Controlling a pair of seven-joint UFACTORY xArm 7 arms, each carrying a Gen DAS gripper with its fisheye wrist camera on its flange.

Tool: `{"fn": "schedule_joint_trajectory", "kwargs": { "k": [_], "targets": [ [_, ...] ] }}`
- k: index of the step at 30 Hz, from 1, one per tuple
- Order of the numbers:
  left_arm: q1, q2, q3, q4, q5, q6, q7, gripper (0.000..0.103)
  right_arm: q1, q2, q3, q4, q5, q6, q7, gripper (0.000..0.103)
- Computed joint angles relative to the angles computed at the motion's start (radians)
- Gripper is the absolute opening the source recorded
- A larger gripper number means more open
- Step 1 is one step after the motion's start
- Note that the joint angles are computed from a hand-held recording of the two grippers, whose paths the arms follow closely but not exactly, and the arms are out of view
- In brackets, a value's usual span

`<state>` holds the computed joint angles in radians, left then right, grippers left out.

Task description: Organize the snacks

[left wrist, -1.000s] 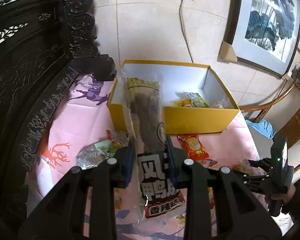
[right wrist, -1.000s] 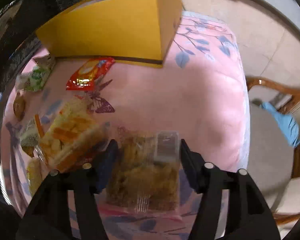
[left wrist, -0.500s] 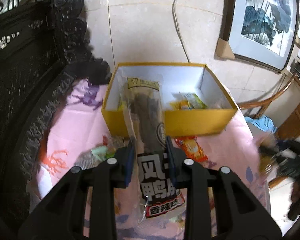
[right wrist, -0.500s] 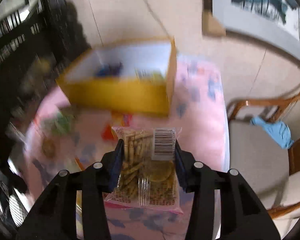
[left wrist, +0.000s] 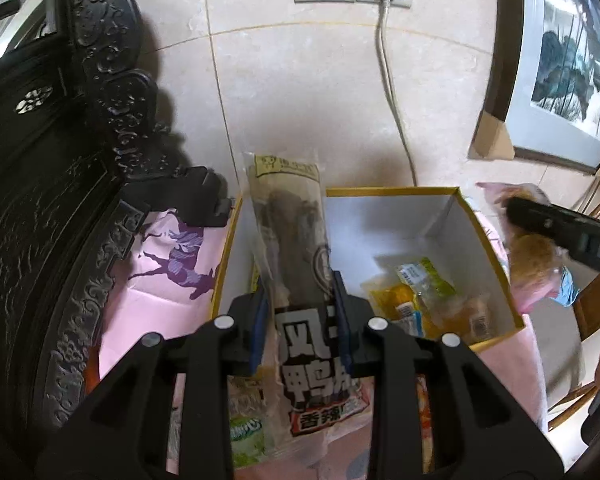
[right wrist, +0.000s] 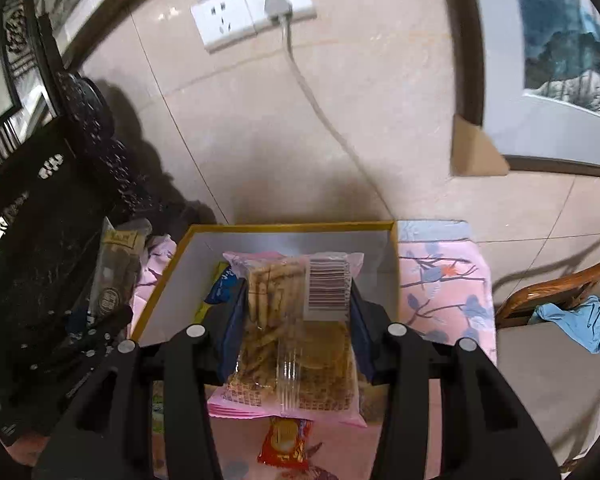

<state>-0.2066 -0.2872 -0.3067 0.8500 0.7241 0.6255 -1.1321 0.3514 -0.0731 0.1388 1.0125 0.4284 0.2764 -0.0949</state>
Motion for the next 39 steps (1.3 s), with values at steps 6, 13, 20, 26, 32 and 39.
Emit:
{"fn": "schedule_joint_trajectory", "kwargs": {
  "k": [6,13,20,26,32,39],
  "targets": [
    [0.018,0.046,0.020,0.002,0.014,-0.042,-0.053,0.096,-0.007,0.083,0.025,0.041,-0.147,-0.042,0.025,0.086],
    [0.025,-0.129,-0.012,-0.143,0.051,0.078,-0.119,0.101,-0.023,-0.043,0.020,-0.095,-0.219,0.070,0.081,0.102],
    [-0.093,-0.520,-0.054,-0.460,-0.217,0.320,-0.042,0.101,-0.001,-0.251,0.092,-0.423,-0.304,0.196,0.337,0.102],
    [-0.250,-0.711,-0.094,-0.621,-0.460,0.447,-0.045,0.101,-0.022,-0.227,0.204,-0.529,-0.489,0.121,0.674,0.102],
    [-0.272,-0.660,-0.113,-0.665,-0.468,0.324,-0.041,0.101,0.043,-0.222,0.164,-0.588,-0.490,0.059,0.802,0.102],
    [-0.146,-0.334,-0.125,-0.615,-0.331,0.147,-0.066,0.101,0.085,-0.251,0.171,-0.603,-0.485,0.086,0.863,0.102]
  ]
}}
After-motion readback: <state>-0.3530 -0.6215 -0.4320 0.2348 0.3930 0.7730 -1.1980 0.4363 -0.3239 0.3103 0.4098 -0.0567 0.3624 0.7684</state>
